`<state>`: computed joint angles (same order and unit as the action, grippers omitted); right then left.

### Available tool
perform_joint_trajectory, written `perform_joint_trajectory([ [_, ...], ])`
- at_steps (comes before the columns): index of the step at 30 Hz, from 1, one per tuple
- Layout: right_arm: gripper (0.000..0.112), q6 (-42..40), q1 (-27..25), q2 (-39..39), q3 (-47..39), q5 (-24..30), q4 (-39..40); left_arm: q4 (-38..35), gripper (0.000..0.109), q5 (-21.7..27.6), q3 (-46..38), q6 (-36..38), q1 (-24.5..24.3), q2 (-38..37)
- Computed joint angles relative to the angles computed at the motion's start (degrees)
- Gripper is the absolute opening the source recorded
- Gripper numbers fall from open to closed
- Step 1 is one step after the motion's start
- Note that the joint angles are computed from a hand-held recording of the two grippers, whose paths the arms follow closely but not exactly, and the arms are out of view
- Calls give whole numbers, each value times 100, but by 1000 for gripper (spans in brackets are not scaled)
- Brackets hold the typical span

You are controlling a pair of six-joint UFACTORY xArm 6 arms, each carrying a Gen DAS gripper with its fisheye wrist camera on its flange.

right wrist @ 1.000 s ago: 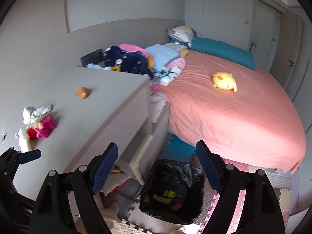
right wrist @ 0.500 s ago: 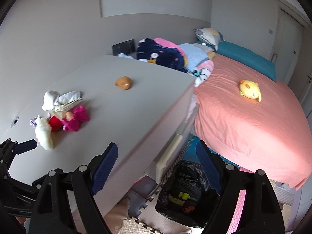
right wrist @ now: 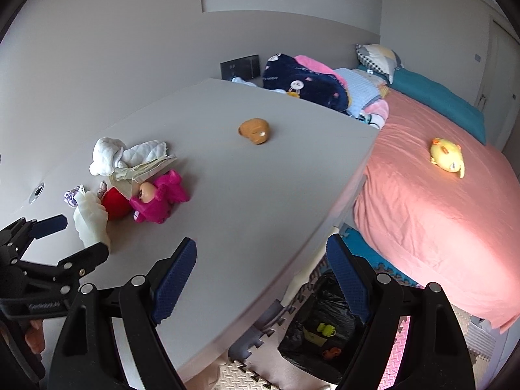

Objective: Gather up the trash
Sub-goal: 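Return to the desk and grasp the white foam block with the left gripper, then grasp the pink doll with the right gripper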

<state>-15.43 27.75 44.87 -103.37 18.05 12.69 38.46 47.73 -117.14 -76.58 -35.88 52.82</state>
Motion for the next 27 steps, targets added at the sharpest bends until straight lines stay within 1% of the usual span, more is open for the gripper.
perform_joint_trajectory([
  [1, 83, 0, 9, 58, -89, 49, -4, -4, 98, 28, -39, 0, 30, 39],
  [9, 83, -82, 116, 650, -1025, 525, 41, 136, 97, -251, 338, -160, 176, -109],
  [10, 83, -126, 133, 700, -1107, 557, 80, 185, 95, -292, 389, -190, 188, -139],
  [12, 83, -185, 160, 796, -1266, 628, 142, 229, 85, -374, 476, -200, 216, -190],
  [13, 83, -196, 172, 832, -1329, 655, 163, 217, 84, -402, 482, -181, 236, -192],
  [16, 83, -223, 225, 944, -1512, 754, 228, 376, 76, -395, 603, -240, 228, -265],
  [18, 83, -269, 251, 1021, -1650, 836, 294, 471, 67, -471, 770, -335, 233, -367],
  [21, 83, -402, 310, 1099, -1795, 967, 481, 661, 62, -337, 947, -454, 208, -507],
  [27, 83, -500, 433, 1380, -2222, 1230, 611, 970, 61, -411, 1651, -871, 237, -1009],
])
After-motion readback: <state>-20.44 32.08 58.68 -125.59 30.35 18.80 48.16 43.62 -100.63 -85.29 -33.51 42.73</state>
